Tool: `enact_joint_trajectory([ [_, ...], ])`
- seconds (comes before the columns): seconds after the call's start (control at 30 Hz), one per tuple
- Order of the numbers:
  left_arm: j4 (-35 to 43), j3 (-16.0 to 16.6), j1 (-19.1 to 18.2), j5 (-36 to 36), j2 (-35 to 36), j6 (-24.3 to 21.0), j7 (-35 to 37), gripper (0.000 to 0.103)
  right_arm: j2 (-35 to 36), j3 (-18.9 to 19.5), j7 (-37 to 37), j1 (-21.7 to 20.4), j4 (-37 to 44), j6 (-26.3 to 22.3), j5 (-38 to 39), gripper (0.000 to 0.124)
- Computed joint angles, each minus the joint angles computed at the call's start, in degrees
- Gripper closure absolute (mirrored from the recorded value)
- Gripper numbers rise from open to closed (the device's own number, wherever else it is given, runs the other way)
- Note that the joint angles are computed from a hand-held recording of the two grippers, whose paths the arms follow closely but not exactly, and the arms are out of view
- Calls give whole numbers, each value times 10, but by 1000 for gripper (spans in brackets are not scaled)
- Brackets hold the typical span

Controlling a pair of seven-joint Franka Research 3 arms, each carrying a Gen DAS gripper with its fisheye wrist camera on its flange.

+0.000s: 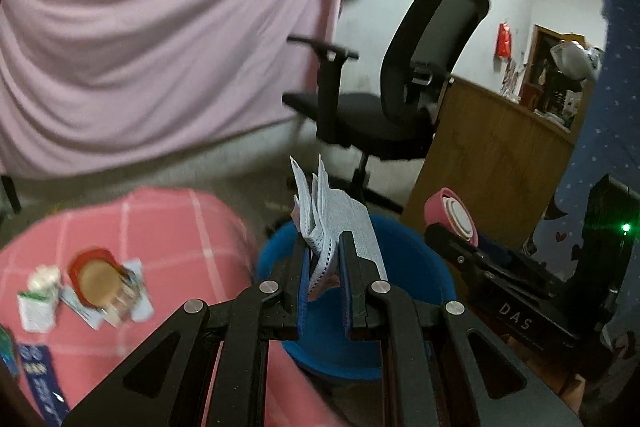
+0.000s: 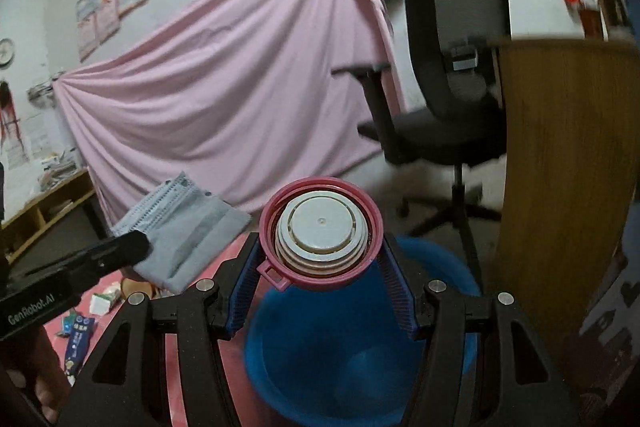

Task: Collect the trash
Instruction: 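Carry mask and lid over the blue bucket and open both tools, then grasp the green packet with the left tool while the right tool grasps the blue sachet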

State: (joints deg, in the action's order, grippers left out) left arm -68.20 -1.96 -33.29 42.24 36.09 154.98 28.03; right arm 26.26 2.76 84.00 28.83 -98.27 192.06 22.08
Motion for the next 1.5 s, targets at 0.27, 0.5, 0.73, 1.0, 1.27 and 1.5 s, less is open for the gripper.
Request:
enact_joint_trajectory([
  [0.27, 39, -20, 22, -93, 30, -32, 35, 67, 8, 17, 35, -26, 12, -61, -2, 64],
  [0.5, -139, 43, -11, 48, -96, 19, -137, 50, 3, 20, 53, -28, 10, -48, -9, 56],
  [0.73, -292, 93, -62, 318, -231, -32, -409, 16, -4, 43, 46, -28, 15, -25, -25, 43],
  [1.0, -447, 43, -50, 482, -362, -193, -574, 2, -22, 18, 1, 41, -2, 53, -27, 21],
  [1.27, -561, -28, -5, 489, -449, -313, -597, 2, -2, 47, -54, 70, 26, 106, -11, 21],
  [1.5, -652, -83, 40, 468, -517, -367, -600, 2, 31, 55, -104, 110, 64, 110, -11, 21],
])
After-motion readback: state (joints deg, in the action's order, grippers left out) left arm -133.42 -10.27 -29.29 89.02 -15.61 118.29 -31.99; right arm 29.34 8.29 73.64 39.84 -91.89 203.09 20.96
